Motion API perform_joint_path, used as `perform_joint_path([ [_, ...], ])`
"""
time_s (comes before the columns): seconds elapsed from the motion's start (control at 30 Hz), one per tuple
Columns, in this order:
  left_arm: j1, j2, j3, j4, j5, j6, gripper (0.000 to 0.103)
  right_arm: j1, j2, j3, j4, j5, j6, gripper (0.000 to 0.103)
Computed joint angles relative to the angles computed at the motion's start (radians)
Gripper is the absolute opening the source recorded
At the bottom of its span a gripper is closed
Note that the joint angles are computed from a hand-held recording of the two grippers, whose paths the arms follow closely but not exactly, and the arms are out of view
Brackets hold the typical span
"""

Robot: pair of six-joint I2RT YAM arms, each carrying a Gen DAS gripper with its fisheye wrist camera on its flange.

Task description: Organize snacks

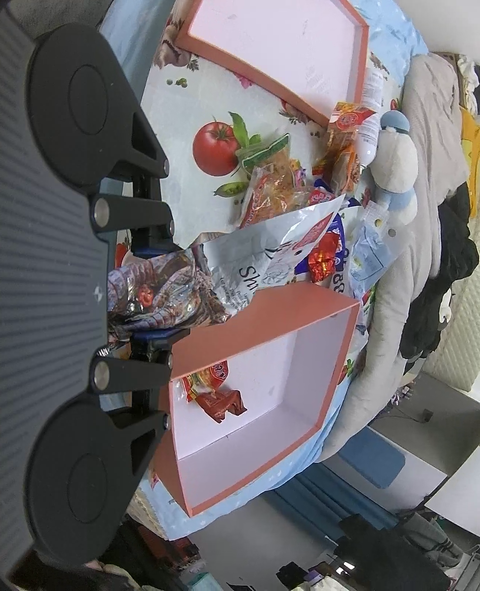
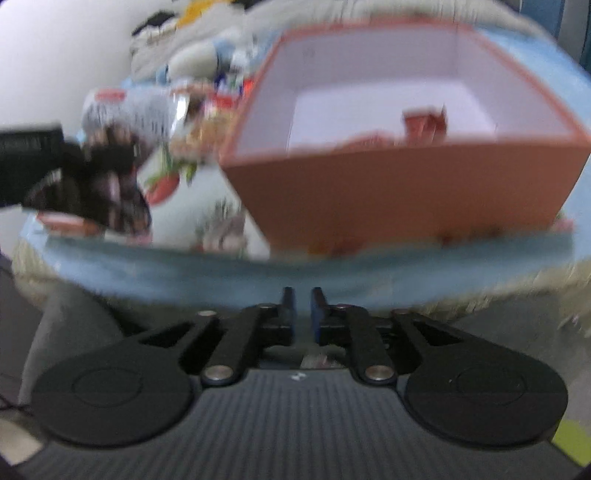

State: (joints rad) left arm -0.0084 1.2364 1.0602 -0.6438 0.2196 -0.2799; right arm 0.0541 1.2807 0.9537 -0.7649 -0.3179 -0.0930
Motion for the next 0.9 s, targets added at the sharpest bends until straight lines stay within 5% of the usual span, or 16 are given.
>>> perform_joint_path([
  [0.07,0.010,0.000,-0.018,0.012,0.009,-0.001,0.039,0.009,0.012,-0.032,0.014,-0.002,0.000,0.065],
  [0.17,0.027,-0.002,-0.045,0.026,0.019,-0.005,0.039,0.039,0.084,-0.032,0.000,0.012,0.013,0.063],
  [0.3,0.065,-0.013,-0.078,0.039,0.041,-0.005,0.039,0.100,0.215,-0.015,0.010,0.083,0.096,0.083],
  [0.73,0.202,-0.021,-0.130,0.045,0.116,0.055,0.039,0.224,0.528,0.043,0.075,0.275,0.180,0.083],
  [0.9,0.220,-0.009,-0.140,0.055,0.131,0.057,0.039,0.221,0.639,0.086,0.081,0.267,0.216,0.083],
])
